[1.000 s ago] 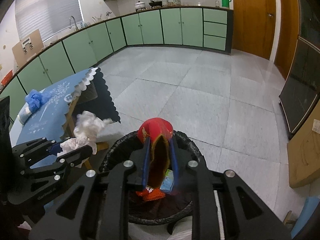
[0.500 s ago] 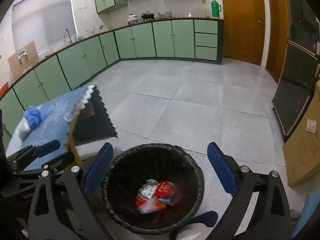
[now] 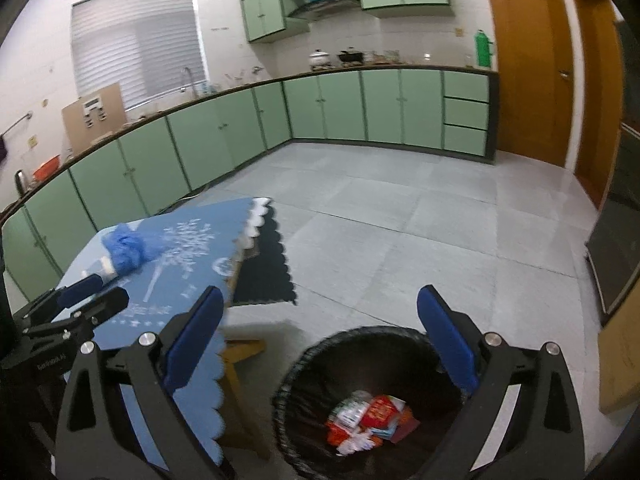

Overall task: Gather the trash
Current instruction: 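Move both tools back over the table toward the paper cup and blue bag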

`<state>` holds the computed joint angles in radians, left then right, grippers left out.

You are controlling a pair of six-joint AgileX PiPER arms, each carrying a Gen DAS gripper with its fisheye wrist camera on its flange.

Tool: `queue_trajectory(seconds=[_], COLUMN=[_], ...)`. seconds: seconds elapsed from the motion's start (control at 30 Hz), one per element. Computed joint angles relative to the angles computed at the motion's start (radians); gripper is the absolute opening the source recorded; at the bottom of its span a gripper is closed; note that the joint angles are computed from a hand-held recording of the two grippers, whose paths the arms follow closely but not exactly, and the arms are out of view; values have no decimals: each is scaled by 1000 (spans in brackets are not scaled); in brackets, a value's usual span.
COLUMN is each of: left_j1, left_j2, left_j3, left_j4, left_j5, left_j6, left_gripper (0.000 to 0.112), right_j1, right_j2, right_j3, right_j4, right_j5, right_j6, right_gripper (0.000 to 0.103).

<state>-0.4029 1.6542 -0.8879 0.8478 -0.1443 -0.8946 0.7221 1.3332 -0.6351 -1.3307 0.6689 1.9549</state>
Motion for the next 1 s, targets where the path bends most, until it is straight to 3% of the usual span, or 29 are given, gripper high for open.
queue_trajectory(seconds=[0.07,0.3,0.6,0.83,1.0], left_j1=[43,236,453,548,577], left_j2=[-9,2,95,212,281], left_j3=[9,8,-78,-192,-263], left_j4=[-36,78,96,178,256], left_j5=[-7,-50,-73,-55,-40], left_j6=[49,-33,-10,-71,-150], left_gripper=[76,76,76,76,76], right_j1=[11,19,18,13,8], right_j2=[62,280,550,780,971], right_j3=[-60,-305,-642,-970,-1273], right_j4=[-11,-14,54,230,458], right_j5=[-16,-75,-137,-150,-99], right_j6=[-3,-68,-221,-458,-727], right_gripper=[95,95,95,95,95])
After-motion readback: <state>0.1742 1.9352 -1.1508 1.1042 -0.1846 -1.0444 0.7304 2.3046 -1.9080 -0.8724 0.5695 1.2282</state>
